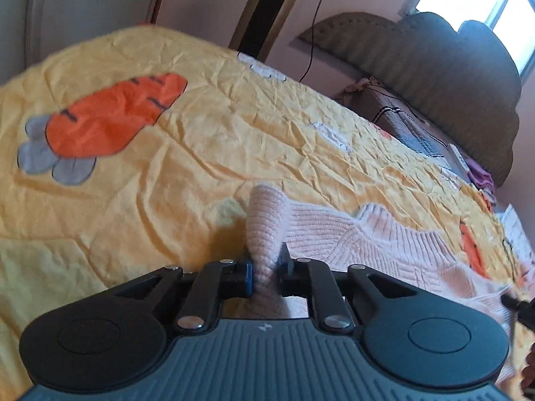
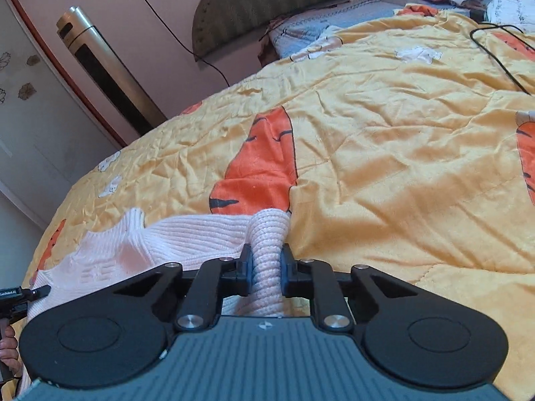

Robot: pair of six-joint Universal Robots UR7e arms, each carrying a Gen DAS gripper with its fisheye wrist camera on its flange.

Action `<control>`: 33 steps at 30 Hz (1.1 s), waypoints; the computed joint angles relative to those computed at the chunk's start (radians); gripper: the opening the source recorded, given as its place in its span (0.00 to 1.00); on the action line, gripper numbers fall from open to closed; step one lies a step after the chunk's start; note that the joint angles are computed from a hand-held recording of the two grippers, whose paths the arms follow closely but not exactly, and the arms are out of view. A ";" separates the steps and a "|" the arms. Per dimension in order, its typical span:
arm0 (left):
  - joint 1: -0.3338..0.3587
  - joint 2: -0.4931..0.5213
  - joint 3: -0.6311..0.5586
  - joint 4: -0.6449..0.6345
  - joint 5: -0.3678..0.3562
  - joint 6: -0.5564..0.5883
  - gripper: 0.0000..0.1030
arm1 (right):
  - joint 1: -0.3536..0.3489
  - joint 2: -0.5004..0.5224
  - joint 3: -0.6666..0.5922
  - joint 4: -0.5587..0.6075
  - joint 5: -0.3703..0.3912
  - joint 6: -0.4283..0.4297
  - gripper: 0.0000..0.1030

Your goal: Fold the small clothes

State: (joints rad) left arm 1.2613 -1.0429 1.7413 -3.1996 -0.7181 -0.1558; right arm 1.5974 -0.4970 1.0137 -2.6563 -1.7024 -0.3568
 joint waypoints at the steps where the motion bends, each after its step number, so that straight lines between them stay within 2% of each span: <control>1: -0.004 0.003 0.005 -0.022 0.009 0.013 0.12 | -0.001 -0.020 0.030 -0.036 0.030 -0.004 0.16; 3: 0.019 0.003 0.002 0.007 -0.017 -0.028 0.12 | -0.014 -0.043 0.069 -0.078 0.074 0.026 0.15; 5: 0.035 0.002 0.013 -0.032 -0.047 -0.050 0.13 | -0.022 -0.024 0.042 -0.037 0.020 0.041 0.15; 8: 0.021 0.013 0.001 -0.020 0.000 -0.017 0.17 | -0.028 -0.021 0.065 -0.081 0.043 0.067 0.16; 9: 0.017 0.010 0.001 -0.010 0.009 -0.016 0.19 | -0.028 -0.020 0.066 -0.084 0.048 0.073 0.18; 10: 0.010 -0.001 0.006 0.009 0.017 -0.031 0.19 | -0.025 -0.019 0.067 -0.089 0.034 0.069 0.29; 11: 0.001 -0.018 0.021 0.023 0.018 -0.046 0.20 | -0.021 -0.021 0.072 -0.096 0.018 0.070 0.35; 12: -0.016 -0.043 0.050 0.028 0.026 -0.054 0.25 | -0.021 -0.032 0.082 -0.089 0.021 0.073 0.38; 13: -0.030 -0.067 0.086 0.019 0.026 -0.062 0.30 | -0.021 -0.049 0.099 -0.086 0.022 0.081 0.46; 14: -0.041 -0.090 0.126 -0.002 0.018 -0.075 0.49 | -0.020 -0.075 0.131 -0.092 0.022 0.087 0.57; 15: -0.055 -0.115 0.180 -0.043 0.010 -0.090 0.73 | -0.021 -0.101 0.164 -0.098 0.029 0.091 0.62; 16: -0.067 -0.129 0.224 -0.078 0.009 -0.096 0.80 | -0.026 -0.136 0.212 -0.109 0.049 0.092 0.70; 17: -0.075 -0.141 0.261 -0.094 0.002 -0.103 0.80 | -0.033 -0.171 0.264 -0.119 0.072 0.084 0.75; 19: -0.074 -0.157 0.297 -0.057 -0.039 -0.133 0.80 | -0.040 -0.224 0.347 -0.115 0.088 0.052 0.76; 20: -0.078 -0.146 0.308 -0.087 -0.034 -0.117 0.80 | -0.041 -0.238 0.371 -0.093 0.085 0.047 0.76; 21: -0.093 -0.116 0.312 -0.140 0.010 -0.060 0.79 | -0.042 -0.245 0.388 -0.073 0.086 0.043 0.76; 22: -0.104 -0.092 0.302 -0.152 0.055 -0.017 0.75 | -0.041 -0.250 0.416 -0.094 0.096 0.009 0.69; 23: -0.112 -0.080 0.287 -0.125 0.103 -0.016 0.31 | -0.035 -0.249 0.433 -0.128 0.089 -0.020 0.50; 24: -0.111 -0.087 0.277 -0.092 0.110 -0.057 0.21 | -0.027 -0.245 0.439 -0.141 0.064 -0.030 0.35; 26: -0.110 -0.128 0.279 -0.043 0.080 -0.133 0.18 | -0.026 -0.243 0.437 -0.151 0.073 -0.007 0.27; 28: -0.110 -0.140 0.285 -0.013 0.098 -0.117 0.17 | -0.022 -0.261 0.454 -0.176 0.088 -0.014 0.23; 31: -0.096 -0.101 0.292 -0.108 0.107 -0.050 0.18 | -0.033 -0.263 0.448 -0.171 0.068 0.005 0.18; 33: -0.105 -0.098 0.302 -0.129 0.113 -0.067 0.23 | -0.047 -0.257 0.449 -0.173 0.089 0.041 0.19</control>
State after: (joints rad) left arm 1.1566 -1.1409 2.0431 -3.3287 -0.6046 -0.2231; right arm 1.5502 -0.7537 1.4623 -2.8290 -1.6138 -0.3155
